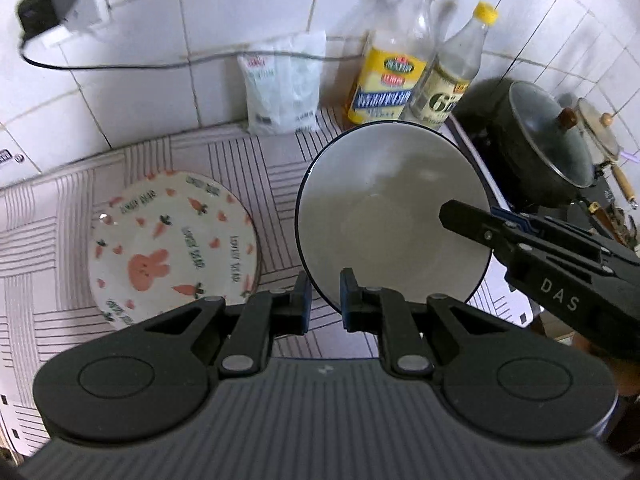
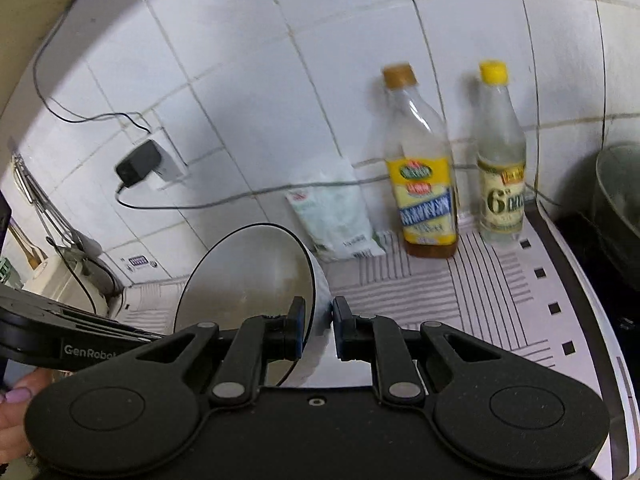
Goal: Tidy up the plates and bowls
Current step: 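Lift the third bowl and carry it toward the bowl stack, then lower the third bowl into the bowl stack and open the left gripper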
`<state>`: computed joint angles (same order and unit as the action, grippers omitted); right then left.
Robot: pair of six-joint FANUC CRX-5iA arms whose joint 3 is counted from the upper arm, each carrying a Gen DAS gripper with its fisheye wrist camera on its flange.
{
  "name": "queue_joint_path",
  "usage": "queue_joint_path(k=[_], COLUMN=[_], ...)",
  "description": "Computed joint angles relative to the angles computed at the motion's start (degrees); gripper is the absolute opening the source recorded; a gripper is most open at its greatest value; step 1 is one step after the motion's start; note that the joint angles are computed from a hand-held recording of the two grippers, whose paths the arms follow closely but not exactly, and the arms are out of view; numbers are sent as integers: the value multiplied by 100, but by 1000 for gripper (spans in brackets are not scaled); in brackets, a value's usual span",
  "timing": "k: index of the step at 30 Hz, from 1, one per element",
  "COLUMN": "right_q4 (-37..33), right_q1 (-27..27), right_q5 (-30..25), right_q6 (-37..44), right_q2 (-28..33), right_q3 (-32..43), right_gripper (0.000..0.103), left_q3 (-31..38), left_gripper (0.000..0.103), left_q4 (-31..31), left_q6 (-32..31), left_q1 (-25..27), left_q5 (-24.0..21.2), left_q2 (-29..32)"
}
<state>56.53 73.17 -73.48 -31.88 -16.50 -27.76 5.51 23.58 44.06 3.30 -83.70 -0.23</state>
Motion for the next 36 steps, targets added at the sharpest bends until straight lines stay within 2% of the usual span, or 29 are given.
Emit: queue_joint_path(k=[8,11,15,21,26,32,35,36], right_q4=[-385,-519,-600,-718,-774,-679,-631,-618], right_q1=[-411,-494,-578,-590,-562,-562,-526,-514], right_q5=[621,738,865,710,367,235,194,202], right_q6=[448,573,731,1310,1864,2224,2336,2338], right_q2=[-245,-240,-216,-1,291,426,469,468], right_q3=[-466,-543,-616,-517,-338,-310,-323,-332], right_gripper=[18,18,18,17,17,17,22,23], left_q3=[475,504,728,941,1002,918,805,773], left_gripper=[13,13,13,14,14,17,18,21], left_q4=[-888,-1149,-1454,-1825,-1936,-1957,-1900,-1871], left_q6=[1180,1336,1617,1719,1809,1814,1762,1741], left_q1=[-663,-849,-1023,-1265,-1372,-1411,-1376,-1354], left_q5=[-141,-88,-266,-379,-480,-375,-261,-240], left_q2=[606,682,876,1016,1103,1047,968,944])
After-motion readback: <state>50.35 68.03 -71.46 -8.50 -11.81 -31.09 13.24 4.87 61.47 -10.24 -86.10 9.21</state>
